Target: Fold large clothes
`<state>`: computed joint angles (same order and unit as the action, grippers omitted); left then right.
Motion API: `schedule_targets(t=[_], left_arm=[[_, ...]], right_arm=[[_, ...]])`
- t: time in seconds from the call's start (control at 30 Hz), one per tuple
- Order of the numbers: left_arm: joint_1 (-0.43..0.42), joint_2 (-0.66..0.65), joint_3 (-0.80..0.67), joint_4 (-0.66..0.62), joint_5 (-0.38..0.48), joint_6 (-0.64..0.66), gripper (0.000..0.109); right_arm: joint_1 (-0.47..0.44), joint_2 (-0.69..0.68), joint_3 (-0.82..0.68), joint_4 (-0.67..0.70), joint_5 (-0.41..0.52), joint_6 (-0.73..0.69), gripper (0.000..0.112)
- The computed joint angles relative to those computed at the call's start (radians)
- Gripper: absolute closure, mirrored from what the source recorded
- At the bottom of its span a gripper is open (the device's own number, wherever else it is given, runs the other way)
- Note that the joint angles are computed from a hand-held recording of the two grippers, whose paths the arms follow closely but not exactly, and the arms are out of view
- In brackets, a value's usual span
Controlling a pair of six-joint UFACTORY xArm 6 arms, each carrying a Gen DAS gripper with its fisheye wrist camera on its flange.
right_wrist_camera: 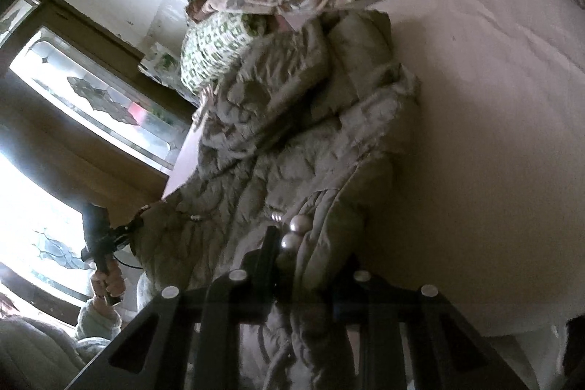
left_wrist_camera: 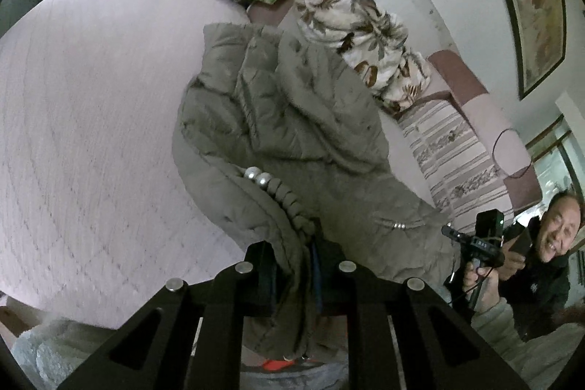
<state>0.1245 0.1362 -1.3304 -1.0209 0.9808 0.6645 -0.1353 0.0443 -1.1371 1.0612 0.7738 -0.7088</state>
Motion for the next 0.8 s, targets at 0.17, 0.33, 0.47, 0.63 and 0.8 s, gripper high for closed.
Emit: schedule_targets(t=[0.17, 0.33, 0.47, 0.63, 0.8], left_arm=[[-0.005, 0.049, -0.082, -0.049, -0.011, -0.028, 0.094], [-0.011, 0.094, -0.175, -0.065, -0.025, -0.051, 0.094], [-0.021, 0.138, -0.254, -0.056, -0.052, -0.073, 0.094], [-0.034, 0.235, -0.407, -0.032, -0.088, -0.119, 0.094], [-0.043, 0.419, -0.676, 0.008, -0.096, -0.244, 0.094]], right_arm=[[-0.002, 0.013, -0.048, 0.096, -0.015, -0.055, 0.09], [0.0, 0.055, -0.102, 0.237, -0.04, -0.123, 0.091], [0.0, 0.106, -0.198, 0.284, -0.052, -0.134, 0.091], [0.014, 0.202, -0.369, 0.187, -0.057, -0.043, 0.092], [0.001, 0.343, -0.583, 0.16, -0.035, 0.078, 0.092]])
